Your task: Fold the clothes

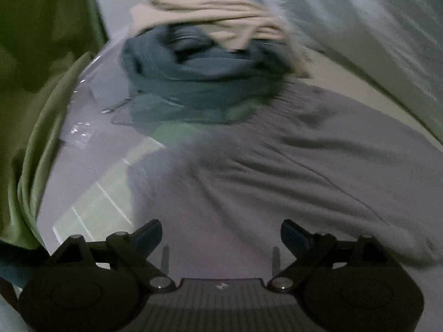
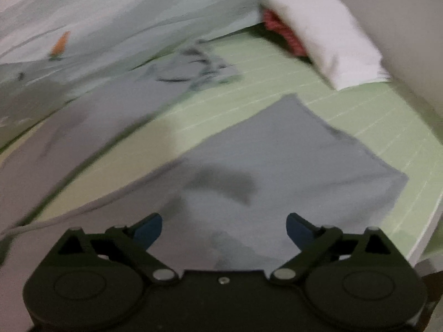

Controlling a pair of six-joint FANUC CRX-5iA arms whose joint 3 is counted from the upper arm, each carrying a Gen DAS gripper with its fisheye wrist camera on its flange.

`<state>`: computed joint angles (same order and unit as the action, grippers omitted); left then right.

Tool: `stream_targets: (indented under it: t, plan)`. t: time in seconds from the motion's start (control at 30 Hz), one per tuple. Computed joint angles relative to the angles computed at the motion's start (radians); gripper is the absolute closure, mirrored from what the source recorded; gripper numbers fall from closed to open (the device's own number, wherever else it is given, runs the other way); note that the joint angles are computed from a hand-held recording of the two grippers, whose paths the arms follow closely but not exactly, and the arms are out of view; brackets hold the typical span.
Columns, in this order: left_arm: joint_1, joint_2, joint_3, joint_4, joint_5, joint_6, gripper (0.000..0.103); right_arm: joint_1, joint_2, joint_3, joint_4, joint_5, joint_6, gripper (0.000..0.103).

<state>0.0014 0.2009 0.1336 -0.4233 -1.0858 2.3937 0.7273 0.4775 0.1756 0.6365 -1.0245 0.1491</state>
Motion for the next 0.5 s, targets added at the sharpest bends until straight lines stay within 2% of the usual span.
stream_targets:
  t: [0.23,0.4,0.5]
  plan:
    - [-0.198,0.012,0.046,-0.030,-0.015,0.014,0.010,-0.125,-0.104,-0.245,0.106,0.080,-0.003,0.005]
    - [-0.305,0.065,0.112,-0.015,-0.066,0.059,0.010,-0.204,-0.132,-0.311,0.106,0.160,0.093,0.007]
    - [-0.360,0.099,0.160,-0.016,-0.098,0.064,0.010,-0.232,-0.146,-0.332,0.082,0.189,0.107,0.020]
